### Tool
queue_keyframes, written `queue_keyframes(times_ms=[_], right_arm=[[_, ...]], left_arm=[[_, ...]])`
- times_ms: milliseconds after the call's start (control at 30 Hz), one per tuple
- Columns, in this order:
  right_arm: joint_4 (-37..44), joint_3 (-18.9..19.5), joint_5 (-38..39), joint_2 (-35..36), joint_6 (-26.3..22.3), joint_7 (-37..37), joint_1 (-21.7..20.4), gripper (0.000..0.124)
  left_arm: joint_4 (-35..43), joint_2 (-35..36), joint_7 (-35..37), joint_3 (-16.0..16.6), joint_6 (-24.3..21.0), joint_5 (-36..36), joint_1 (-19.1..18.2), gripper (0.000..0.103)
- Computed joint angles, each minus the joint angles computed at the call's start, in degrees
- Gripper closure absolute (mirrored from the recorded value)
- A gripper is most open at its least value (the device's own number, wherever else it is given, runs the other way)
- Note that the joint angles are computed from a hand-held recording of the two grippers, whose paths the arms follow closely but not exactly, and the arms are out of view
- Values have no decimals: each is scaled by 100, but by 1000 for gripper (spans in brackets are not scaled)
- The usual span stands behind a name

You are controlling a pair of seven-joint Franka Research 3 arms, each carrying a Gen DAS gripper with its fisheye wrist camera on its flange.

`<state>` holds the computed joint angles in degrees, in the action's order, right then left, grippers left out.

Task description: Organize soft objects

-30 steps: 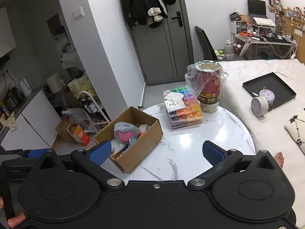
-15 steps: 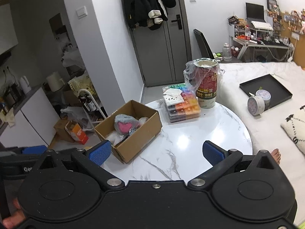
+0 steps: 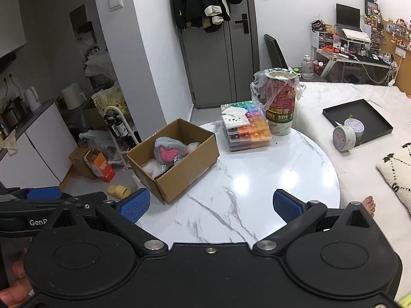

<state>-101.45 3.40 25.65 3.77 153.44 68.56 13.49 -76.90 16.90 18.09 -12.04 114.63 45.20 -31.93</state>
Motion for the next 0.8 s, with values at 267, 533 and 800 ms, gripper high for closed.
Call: queue_keyframes(times_ms=[267, 533, 800], right_arm=[[-19, -2, -24, -6, 11, -16, 9, 21], [29, -5, -137, 41, -8, 115, 15, 21], [70, 7, -119, 65, -12, 65, 15, 21]], left_arm=[[-225, -117, -124, -24, 66, -39, 71, 13], [-318, -168, -119, -56, 71, -92, 121, 13], [-333, -179, -107, -68, 84, -91, 137, 13]])
